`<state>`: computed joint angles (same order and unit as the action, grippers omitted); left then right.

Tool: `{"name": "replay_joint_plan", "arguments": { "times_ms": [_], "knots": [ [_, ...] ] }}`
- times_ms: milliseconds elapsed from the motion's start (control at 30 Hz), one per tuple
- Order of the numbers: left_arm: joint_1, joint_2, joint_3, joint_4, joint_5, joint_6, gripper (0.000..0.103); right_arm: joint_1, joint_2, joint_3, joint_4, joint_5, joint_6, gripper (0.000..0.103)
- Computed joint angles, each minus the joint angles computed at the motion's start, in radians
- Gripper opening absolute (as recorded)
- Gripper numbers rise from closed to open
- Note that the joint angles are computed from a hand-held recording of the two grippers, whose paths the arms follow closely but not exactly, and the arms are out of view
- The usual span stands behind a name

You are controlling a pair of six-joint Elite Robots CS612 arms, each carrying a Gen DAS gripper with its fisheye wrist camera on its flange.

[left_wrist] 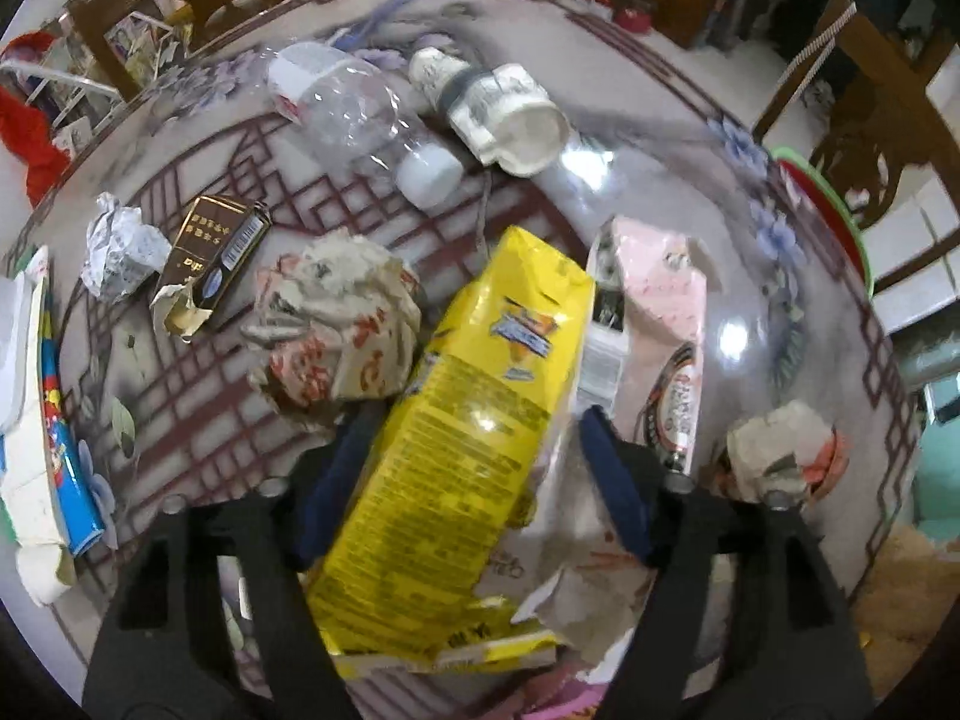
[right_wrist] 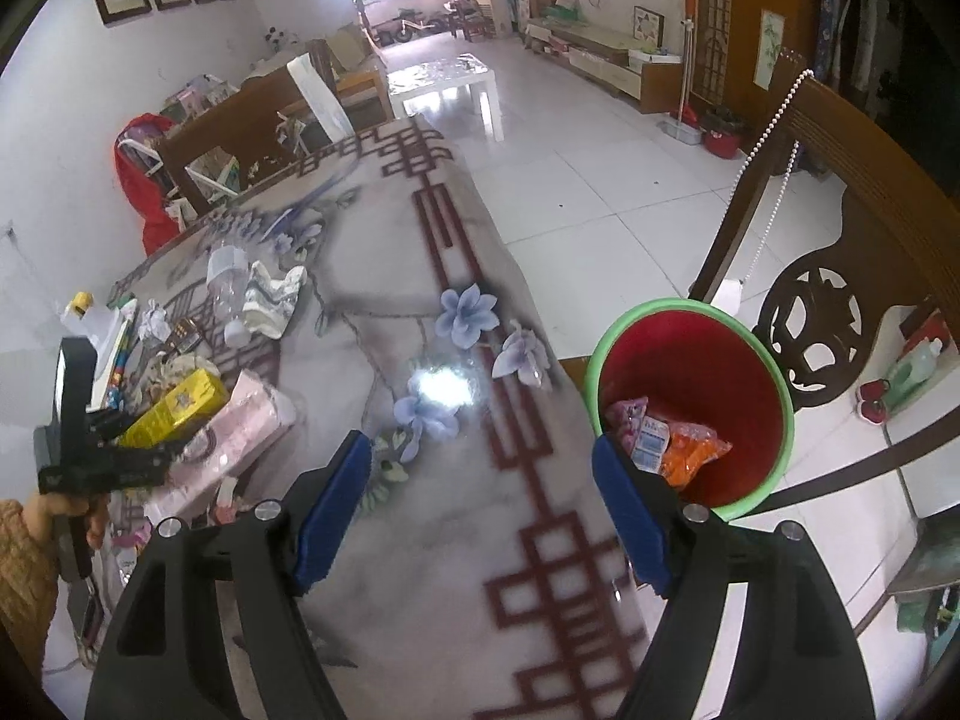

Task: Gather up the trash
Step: 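Return to the table and grasp the yellow juice carton with left tool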

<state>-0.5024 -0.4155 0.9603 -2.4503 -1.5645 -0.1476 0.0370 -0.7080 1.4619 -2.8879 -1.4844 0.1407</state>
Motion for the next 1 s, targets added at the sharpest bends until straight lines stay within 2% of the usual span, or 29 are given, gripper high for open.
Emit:
{"name": "replay_joint_plan", "arguments": {
  "times_ms": [33, 67, 167, 267, 367, 467, 533, 600, 700, 800, 1000],
  "knots": [
    [0.003, 0.000, 0.001, -0.006, 0.000, -0.021, 0.044, 0.004, -0.002, 0.003, 0.002, -0.006, 0.003, 0.074],
    [0.003, 0.001, -0.002, -0.006, 0.013, -0.037, 0.040, 0.007, -0.003, 0.004, 0.004, -0.009, 0.006, 0.074],
    [0.008, -0.013, 0.030, -0.061, 0.017, -0.074, 0.038, 0.019, -0.003, 0.005, 0.010, -0.018, 0.016, 0.074],
    [0.008, -0.062, 0.124, -0.195, 0.023, -0.100, 0.037, 0.033, 0.004, -0.012, 0.029, -0.005, 0.029, 0.074],
    [0.006, -0.118, 0.225, -0.334, 0.042, -0.140, 0.037, 0.044, 0.023, -0.049, 0.061, 0.073, 0.058, 0.074],
    [0.001, -0.175, 0.335, -0.489, 0.073, -0.195, 0.037, 0.060, 0.058, -0.115, 0.115, 0.189, 0.090, 0.074],
    [-0.005, -0.207, 0.404, -0.582, 0.120, -0.223, 0.037, 0.074, 0.098, -0.184, 0.175, 0.281, 0.111, 0.074],
    [-0.008, -0.227, 0.448, -0.634, 0.152, -0.266, 0.037, 0.087, 0.132, -0.246, 0.244, 0.316, 0.129, 0.074],
    [-0.006, -0.248, 0.501, -0.692, 0.165, -0.327, 0.036, 0.109, 0.195, -0.358, 0.378, 0.344, 0.160, 0.074],
    [-0.005, -0.265, 0.543, -0.708, 0.190, -0.334, 0.034, 0.119, 0.238, -0.434, 0.479, 0.365, 0.210, 0.074],
    [0.011, -0.266, 0.577, -0.720, 0.170, -0.395, 0.034, 0.132, 0.287, -0.527, 0.598, 0.361, 0.225, 0.074]
  ]
}}
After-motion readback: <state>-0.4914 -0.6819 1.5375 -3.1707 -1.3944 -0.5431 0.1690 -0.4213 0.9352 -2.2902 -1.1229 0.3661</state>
